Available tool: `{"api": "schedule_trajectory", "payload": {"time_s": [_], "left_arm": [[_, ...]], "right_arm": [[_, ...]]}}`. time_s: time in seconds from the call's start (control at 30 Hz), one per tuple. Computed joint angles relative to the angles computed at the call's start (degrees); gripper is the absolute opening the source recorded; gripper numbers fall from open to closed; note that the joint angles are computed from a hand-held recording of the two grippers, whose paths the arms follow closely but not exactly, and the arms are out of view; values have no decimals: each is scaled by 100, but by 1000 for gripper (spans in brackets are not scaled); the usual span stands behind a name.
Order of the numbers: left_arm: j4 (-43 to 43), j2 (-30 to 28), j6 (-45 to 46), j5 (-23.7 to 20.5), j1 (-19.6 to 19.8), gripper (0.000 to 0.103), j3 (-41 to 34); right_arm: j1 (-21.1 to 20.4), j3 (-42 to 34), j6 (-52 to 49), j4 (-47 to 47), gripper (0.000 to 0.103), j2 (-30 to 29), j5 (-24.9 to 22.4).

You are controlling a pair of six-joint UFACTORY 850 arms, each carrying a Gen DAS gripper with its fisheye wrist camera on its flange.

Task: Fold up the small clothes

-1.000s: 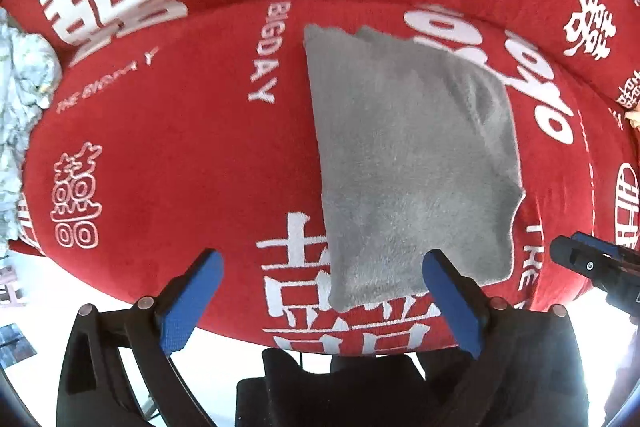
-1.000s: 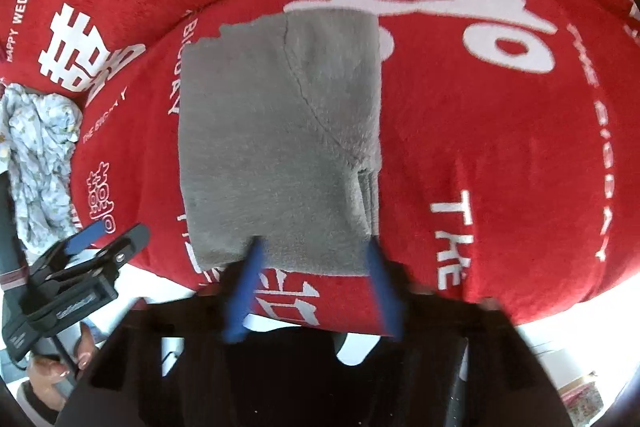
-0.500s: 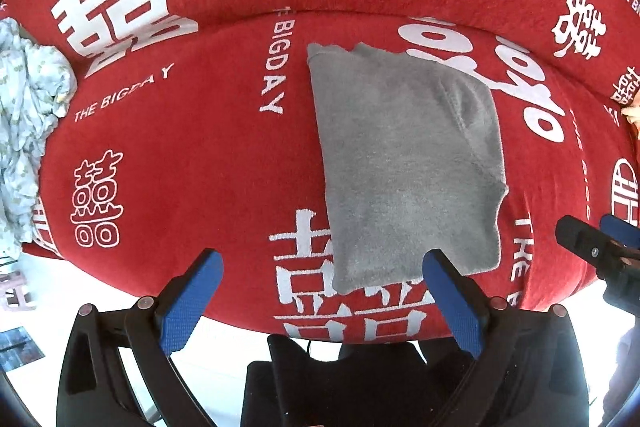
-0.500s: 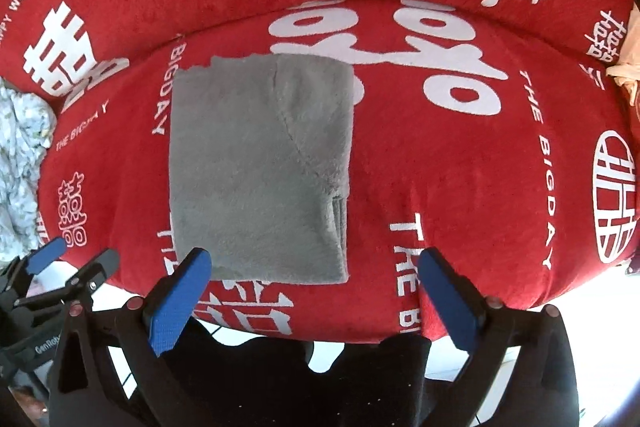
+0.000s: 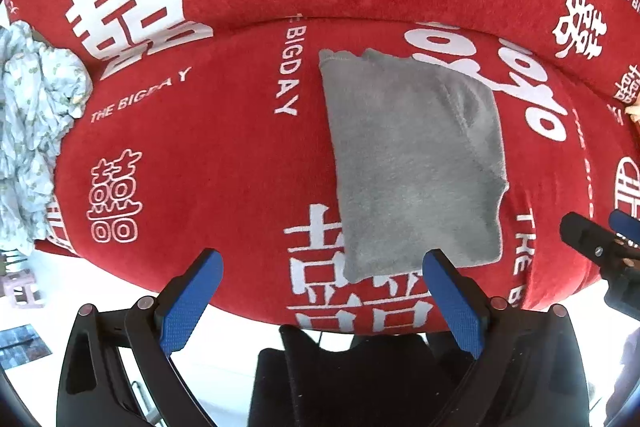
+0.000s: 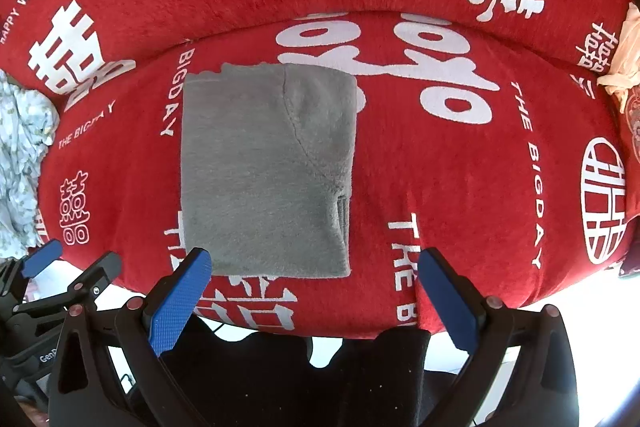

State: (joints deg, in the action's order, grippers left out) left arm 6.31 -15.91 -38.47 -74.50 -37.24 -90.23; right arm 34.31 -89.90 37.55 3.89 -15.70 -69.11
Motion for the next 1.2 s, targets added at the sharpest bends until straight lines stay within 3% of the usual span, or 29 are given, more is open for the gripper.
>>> {"api": "schedule_trajectory", "payload": {"time_s": [1.2], "left_arm": [[-22,-105,157,-295,32,100,-291]], "right_arm": [[21,-380,90,-125,103,-162,-342]]}}
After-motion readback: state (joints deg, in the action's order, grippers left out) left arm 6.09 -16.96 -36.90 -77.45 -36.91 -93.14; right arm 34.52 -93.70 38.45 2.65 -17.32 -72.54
